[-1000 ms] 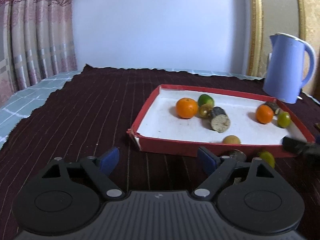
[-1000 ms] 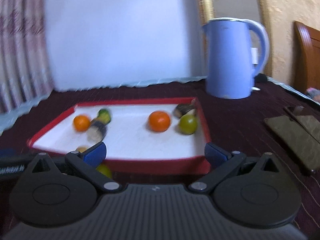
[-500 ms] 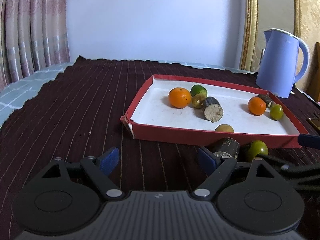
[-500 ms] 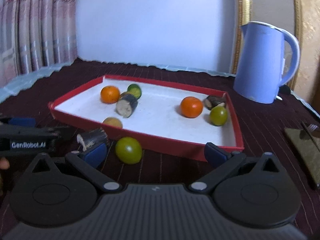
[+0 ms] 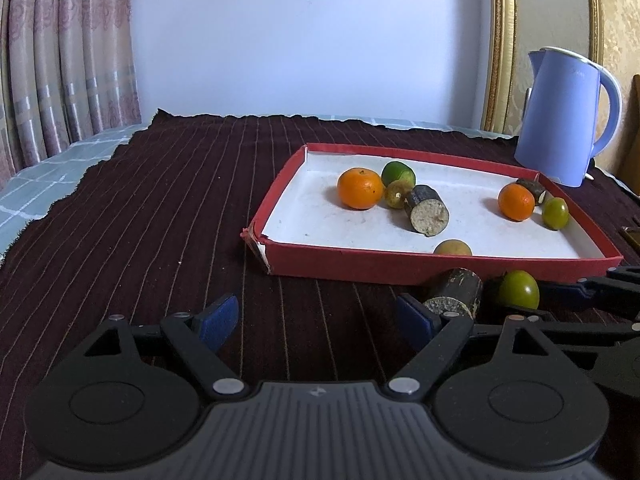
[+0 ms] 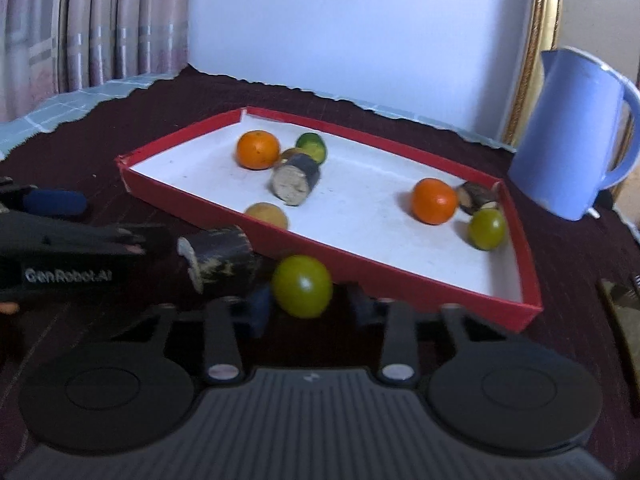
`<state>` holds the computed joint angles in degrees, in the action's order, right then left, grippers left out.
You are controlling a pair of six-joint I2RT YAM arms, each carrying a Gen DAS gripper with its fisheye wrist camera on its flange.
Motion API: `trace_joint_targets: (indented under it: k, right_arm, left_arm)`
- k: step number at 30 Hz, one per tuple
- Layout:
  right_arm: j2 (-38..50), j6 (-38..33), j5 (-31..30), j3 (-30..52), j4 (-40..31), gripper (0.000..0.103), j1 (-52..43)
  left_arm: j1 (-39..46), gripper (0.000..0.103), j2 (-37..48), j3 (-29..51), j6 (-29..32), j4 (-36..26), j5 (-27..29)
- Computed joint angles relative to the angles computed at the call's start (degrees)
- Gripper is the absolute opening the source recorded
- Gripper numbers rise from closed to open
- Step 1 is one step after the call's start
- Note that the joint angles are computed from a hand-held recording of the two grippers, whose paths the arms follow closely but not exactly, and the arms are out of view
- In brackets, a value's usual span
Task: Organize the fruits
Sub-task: 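Grasp a green lime with the right tool while the left tool grasps a root piece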
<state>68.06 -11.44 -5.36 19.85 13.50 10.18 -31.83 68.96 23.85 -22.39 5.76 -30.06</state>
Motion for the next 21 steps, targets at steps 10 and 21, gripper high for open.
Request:
trace_joint_targets:
  k: [10, 21]
  right_arm:
    - [-5.44, 0.55, -1.44, -2.69, -1.63, 0.028, -4.35]
    - [-4.54, 0.34, -4.99, -2.74, -1.33, 0.03, -10.45]
  left_arm:
    - [-1.97, 0.086, -3.82, -3.32, 5.48, 4.97, 1.62]
    - [-5.58, 0.085, 8.76, 5.63, 13.98, 3.58, 3.01]
